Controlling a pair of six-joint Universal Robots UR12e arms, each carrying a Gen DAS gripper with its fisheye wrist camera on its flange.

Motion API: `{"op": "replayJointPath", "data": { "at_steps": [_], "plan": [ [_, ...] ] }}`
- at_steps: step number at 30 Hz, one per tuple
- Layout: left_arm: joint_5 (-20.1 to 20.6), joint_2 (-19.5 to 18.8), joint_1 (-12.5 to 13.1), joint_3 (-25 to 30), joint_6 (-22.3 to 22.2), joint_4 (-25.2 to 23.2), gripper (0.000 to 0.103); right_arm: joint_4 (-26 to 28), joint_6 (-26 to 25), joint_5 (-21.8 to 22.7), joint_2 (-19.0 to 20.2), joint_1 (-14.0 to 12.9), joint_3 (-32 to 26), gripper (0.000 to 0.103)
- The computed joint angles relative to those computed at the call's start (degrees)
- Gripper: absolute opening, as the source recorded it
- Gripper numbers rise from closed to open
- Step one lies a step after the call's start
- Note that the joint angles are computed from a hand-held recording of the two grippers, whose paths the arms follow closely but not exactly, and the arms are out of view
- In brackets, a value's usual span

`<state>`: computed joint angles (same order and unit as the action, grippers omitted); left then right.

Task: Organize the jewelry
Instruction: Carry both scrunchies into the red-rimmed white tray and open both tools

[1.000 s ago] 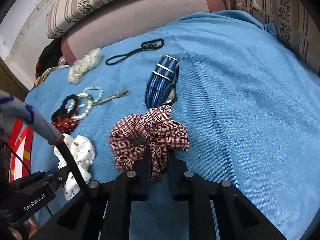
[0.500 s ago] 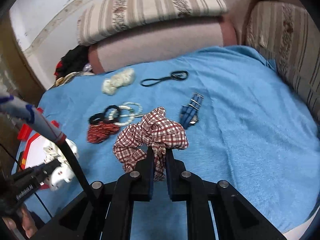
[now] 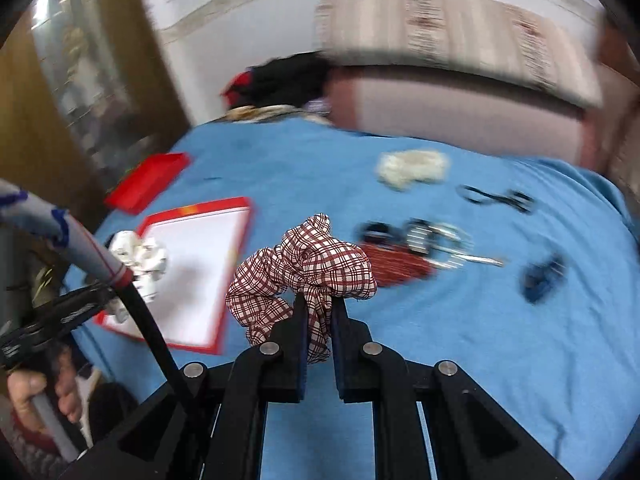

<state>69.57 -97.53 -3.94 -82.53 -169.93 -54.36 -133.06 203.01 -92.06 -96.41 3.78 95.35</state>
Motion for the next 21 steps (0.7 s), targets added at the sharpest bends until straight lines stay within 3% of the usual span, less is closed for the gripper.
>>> {"op": "replayJointPath", "data": {
  "at_steps": [6,11,17,21],
  "plan": [
    [4.11,-1.72,3.02,1.11,-1.47,-0.84,0.009,-0.92,-3.23,9.15,6.84,2.44,-5.97,0.011],
    [8.58,-3.57,3.89,2.24,-1.97,-2.63,0.009,1.88,-5.14,11.9,11.72,4.18,-9.33,0.011],
    [11.33,-6.1,3.89,4.12,-1.72,-4.42,0.01,5.02,-4.75,10.65,15.02,5.0,-10.97,0.011],
    [12.48,-6.91,3.64,4.56,-1.23,-4.67,0.01,7.22,-4.06,11.07,14.95,4.33,-10.25,0.011]
  ]
}}
